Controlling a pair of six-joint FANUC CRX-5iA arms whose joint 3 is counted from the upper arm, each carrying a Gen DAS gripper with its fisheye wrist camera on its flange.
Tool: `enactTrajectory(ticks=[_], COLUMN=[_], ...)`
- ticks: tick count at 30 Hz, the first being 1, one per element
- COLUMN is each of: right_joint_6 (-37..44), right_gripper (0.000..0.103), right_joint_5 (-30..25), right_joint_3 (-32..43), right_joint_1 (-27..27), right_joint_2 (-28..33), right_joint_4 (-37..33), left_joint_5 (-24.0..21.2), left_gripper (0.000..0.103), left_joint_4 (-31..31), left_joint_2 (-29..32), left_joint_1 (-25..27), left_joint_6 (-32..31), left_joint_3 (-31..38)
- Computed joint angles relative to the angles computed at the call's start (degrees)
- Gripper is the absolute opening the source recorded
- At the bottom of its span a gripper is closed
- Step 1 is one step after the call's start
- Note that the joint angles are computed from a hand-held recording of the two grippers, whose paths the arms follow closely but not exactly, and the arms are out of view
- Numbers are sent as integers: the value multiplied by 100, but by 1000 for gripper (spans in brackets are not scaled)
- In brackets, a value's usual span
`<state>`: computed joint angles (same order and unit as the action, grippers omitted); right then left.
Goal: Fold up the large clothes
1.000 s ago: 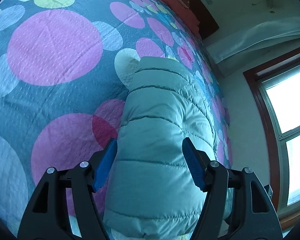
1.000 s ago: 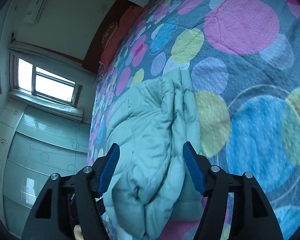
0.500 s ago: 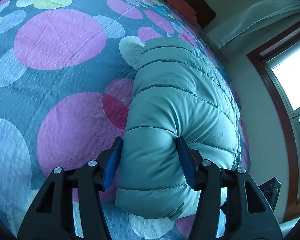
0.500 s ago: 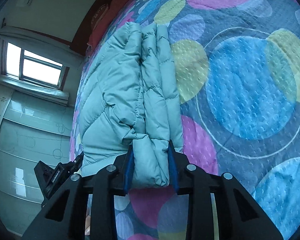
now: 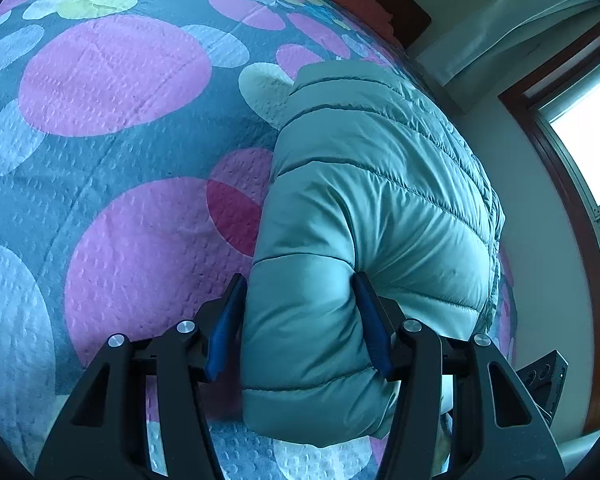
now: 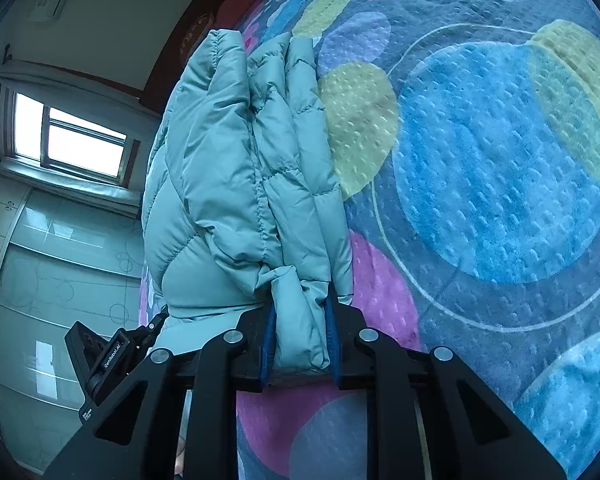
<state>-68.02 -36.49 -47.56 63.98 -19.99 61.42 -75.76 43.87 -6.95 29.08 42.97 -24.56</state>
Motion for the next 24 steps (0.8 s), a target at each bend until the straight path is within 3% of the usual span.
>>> enactTrajectory(ticks=[6,8,12,18,21,24], right_joint_6=[-363,-218,90,361,582,732], right_gripper=[28,34,55,58,65,65], right_joint_5=[10,-218,-788,-1317,-1480,-1425], right_joint_3=[-209,-252,-94,25,196,325], right_joint_1=[9,192,509,757,679,420], right_joint_2=[-253,-436,-532,-767,-704,-619], right_joint_4=[344,163,-219,-478,-448,-358], left_joint_5=[46,-15,-244,-417,-341,-252], left_gripper=[64,68,69,69,81,82], left_joint_4=[-53,-63,22,333,540,761], left_joint_2=[-20,9,106,202,282,394], left_joint_1=[-6,27,136,285,262,172], left_joint_6=[-106,-102,2,286,511,607], left_joint_3=[79,132,219,310,401,467])
